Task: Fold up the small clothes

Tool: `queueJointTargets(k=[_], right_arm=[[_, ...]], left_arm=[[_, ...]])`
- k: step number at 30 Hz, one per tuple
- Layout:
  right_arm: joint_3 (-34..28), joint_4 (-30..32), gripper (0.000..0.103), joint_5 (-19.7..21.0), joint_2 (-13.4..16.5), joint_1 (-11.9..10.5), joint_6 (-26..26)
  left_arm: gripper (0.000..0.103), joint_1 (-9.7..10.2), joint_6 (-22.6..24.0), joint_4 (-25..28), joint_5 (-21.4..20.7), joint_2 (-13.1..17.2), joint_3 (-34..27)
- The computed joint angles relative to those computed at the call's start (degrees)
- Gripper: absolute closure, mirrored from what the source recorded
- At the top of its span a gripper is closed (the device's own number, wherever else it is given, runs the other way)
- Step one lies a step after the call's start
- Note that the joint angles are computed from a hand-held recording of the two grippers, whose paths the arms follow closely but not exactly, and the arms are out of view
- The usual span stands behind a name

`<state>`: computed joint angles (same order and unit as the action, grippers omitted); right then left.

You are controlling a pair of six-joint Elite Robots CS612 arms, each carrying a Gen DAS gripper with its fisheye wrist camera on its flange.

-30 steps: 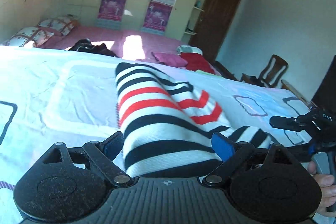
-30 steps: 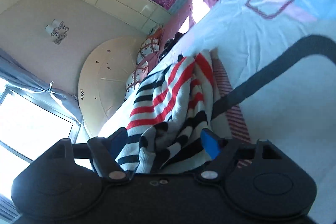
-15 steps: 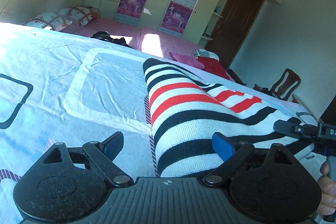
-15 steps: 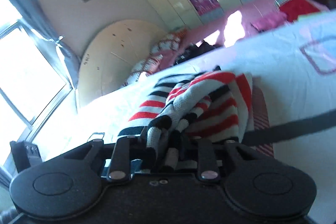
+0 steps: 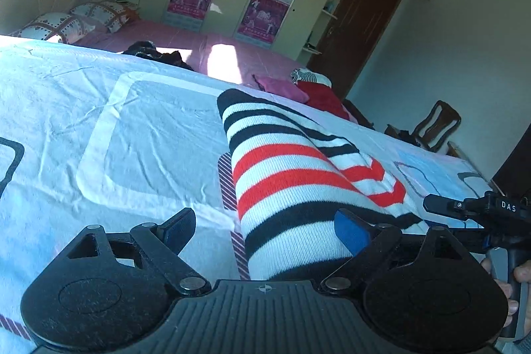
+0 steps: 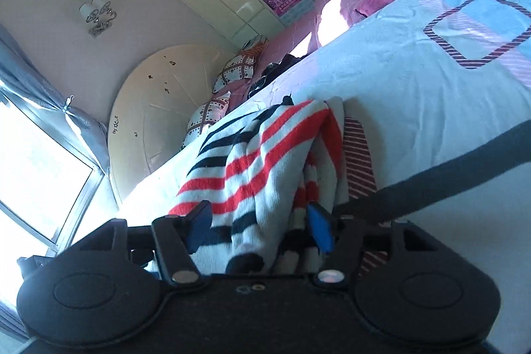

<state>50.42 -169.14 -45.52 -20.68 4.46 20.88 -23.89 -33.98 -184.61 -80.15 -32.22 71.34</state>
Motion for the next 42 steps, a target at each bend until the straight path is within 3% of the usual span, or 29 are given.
queueJointTargets(k=[7,11,13,14,18,21,23,24,25,27,28,32,34,37,38,39,40,42], right_arm=[[-12.43,7.77,0.052,-4.0,5.74,1.02,-1.32],[-15.18,8.76,0.053,-6.46,7.01,1.5,-2.02],[-13.68,5.21,0.081,-10.08,6.3,2.02,-5.62],[-12.15,2.41,0.087,-12.46,5.54,2.34,-8.74],[-8.88,-3.75,0.091,-18.89,4.26,3.27,-18.28],[-9.87,0.55,0.096,-26.2,4.94,3.97,-21.46],[-10.33,3.76,0.095,-25.54,4.97,3.63,-19.78],[-10.24,5.18,0.089,-24.93,4.6,3.39,-18.11],[-9.47,6.06,0.077,-23.56,3.83,3.0,-15.01],[-5.42,2.46,0.071,-19.57,1.7,2.04,-10.45],[-2.46,1.91,0.066,-15.22,0.02,1.28,-8.9],[7.99,-0.39,0.064,-6.24,-5.34,-0.42,-3.47],[11.29,-1.72,0.059,-3.38,-6.76,-0.82,-0.93],[13.05,-1.17,0.051,-0.34,-7.28,-0.83,0.75],[12.68,0.01,0.052,-0.98,-7.18,-0.5,-0.09],[12.81,0.31,0.068,-2.7,-7.39,-0.03,-1.13],[13.21,0.96,0.09,-5.12,-7.88,0.58,-3.87],[13.59,0.82,0.092,-8.09,-8.45,1.25,-8.05]], left_arm=[[0.013,1.8,-3.2,5.56,-3.07,3.77,-7.74],[0.013,1.91,-3.72,7.01,-3.89,4.75,-9.15],[0.012,1.59,-3.35,7.32,-2.82,4.79,-9.15],[0.012,1.32,-2.5,7.28,-1.75,4.69,-9.04],[0.013,0.8,-0.98,8.0,-0.51,4.67,-9.39],[0.012,0.8,-2.01,9.14,-1.23,4.84,-9.9],[0.012,0.82,-2.01,10.22,-1.32,4.9,-10.28],[0.012,0.8,-1.75,10.29,-1.1,4.85,-10.27],[0.012,0.73,-1.27,10.04,-0.67,4.59,-9.89],[0.013,0.63,-0.52,7.62,-0.6,3.78,-8.25],[0.013,0.6,-0.07,5.68,-1.1,3.14,-6.82],[0.013,0.27,1.14,1.16,-2.29,0.49,-0.98],[0.013,0.38,-0.75,-1.0,-4.01,-0.25,1.04],[0.013,0.4,-1.04,0.05,-5.31,-0.49,1.91],[0.013,0.43,-1.21,0.54,-5.61,-0.44,1.92],[0.013,0.42,-1.55,0.74,-5.66,-0.38,1.94],[0.013,0.37,-1.92,0.32,-5.56,-0.32,2.08],[0.013,0.18,-1.61,-0.04,-5.1,-0.58,2.48]])
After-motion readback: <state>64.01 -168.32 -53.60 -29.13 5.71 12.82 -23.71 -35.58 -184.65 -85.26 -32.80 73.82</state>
